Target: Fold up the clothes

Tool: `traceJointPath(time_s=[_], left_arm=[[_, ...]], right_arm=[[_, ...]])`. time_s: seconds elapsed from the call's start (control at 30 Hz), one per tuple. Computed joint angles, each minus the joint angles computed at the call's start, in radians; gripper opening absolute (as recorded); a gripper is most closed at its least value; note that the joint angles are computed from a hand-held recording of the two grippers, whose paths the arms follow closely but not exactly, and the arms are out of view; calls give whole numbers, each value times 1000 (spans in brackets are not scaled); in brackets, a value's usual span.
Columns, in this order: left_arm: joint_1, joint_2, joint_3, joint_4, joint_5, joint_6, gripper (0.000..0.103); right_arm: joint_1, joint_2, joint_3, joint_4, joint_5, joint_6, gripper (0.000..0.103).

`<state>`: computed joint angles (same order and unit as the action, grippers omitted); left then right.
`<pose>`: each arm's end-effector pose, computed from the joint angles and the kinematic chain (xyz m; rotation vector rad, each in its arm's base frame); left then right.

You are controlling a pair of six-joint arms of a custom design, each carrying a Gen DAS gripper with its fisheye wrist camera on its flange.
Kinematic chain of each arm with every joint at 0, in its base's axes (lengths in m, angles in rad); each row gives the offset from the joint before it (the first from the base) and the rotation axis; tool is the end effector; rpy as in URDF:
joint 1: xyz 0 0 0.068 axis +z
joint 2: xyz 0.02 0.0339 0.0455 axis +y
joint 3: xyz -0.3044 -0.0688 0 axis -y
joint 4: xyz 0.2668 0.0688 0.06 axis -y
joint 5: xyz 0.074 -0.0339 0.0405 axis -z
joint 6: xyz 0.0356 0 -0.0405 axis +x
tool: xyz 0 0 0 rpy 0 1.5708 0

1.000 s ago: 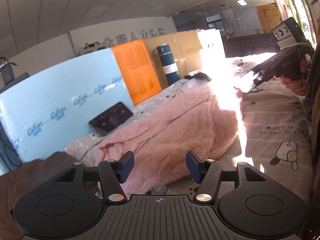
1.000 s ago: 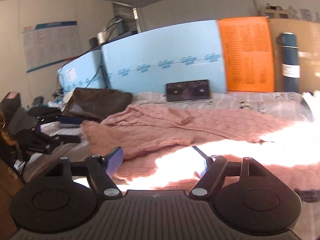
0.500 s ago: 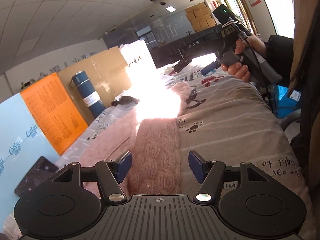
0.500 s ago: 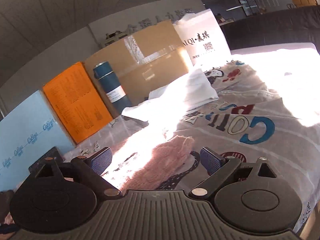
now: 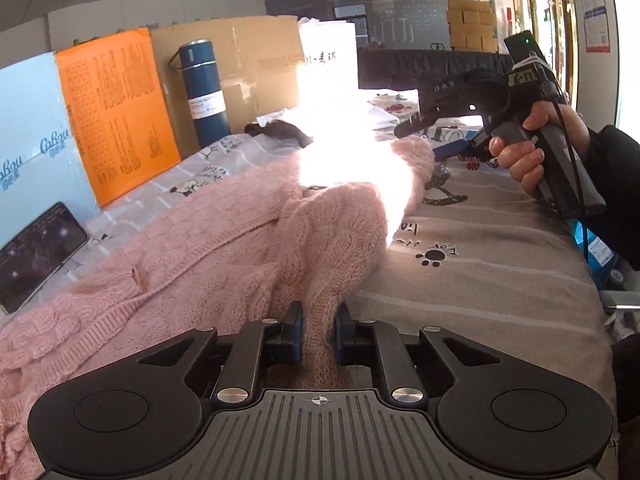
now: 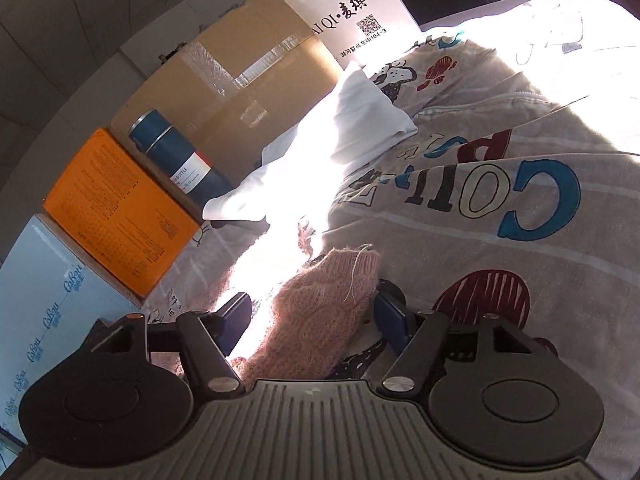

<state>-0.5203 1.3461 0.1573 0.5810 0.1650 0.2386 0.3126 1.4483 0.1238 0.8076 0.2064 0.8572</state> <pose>0.1679 -0.1030 0.1227 0.8979 1.9966 -0.3395 0.1932 0.0548 0.1177 0.6901 1.9984 0.4957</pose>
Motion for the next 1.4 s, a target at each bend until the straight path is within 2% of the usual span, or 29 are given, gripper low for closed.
traceJointPath(time_s=[0.03,0.07,0.13,0.27,0.37,0.47,0.57,0.6,0.63,0.67,0.73,0.77,0.83,0.87,1.0,1.1,1.13,1.17,1.2,1.27,1.33,1.4], left_arm=[[20,-8,-3,2,23,-9,12],[41,-18,-5,4,45,-19,12],[89,-50,-11,-2,101,-33,12],[203,-128,8,-84,269,-37,12],[267,-155,34,-149,379,-31,12],[252,-119,48,-167,406,-22,12],[219,-73,60,-177,394,-14,14],[199,-60,61,-180,370,-3,19],[182,-53,60,-181,350,8,28],[178,-67,51,-179,348,18,35],[207,-132,27,-181,389,34,66],[234,-185,11,-188,406,39,72],[295,-296,-16,-212,436,47,77],[329,-355,-27,-238,415,47,78],[548,-537,-60,-334,351,48,88],[711,-551,-86,-302,297,-6,89],[763,-541,-91,-282,293,-29,89],[823,-523,-92,-266,314,-47,89],[859,-506,-91,-251,327,-63,89],[908,-470,-86,-220,342,-87,89],[924,-443,-81,-203,354,-89,89],[922,-431,-84,-195,362,-78,89]], right_arm=[[3,19,12,-4,9,-4,29],[6,26,9,14,0,-15,16],[26,-6,-16,52,10,-35,12],[117,-221,-89,57,153,-81,11],[173,-476,-82,-162,245,-102,11],[303,-577,-61,-297,463,-145,11],[269,-590,-64,-371,441,-96,11],[243,-569,-62,-390,419,-67,11],[230,-539,-63,-390,410,-54,11],[219,-505,-64,-385,403,-45,13],[196,-462,-72,-361,365,-30,16],[182,-443,-75,-343,339,-20,30],[153,-402,-79,-301,285,1,50],[145,-375,-77,-278,269,0,54],[112,-248,-41,-228,198,-12,58],[127,-155,0,-208,179,-27,58],[146,-125,17,-211,197,-36,55],[165,-97,35,-216,214,-45,42],[186,-82,40,-210,239,-65,35],[230,-57,45,-194,291,-110,13],[278,-58,38,-169,357,-161,7],[338,-101,21,-146,464,-224,6]])
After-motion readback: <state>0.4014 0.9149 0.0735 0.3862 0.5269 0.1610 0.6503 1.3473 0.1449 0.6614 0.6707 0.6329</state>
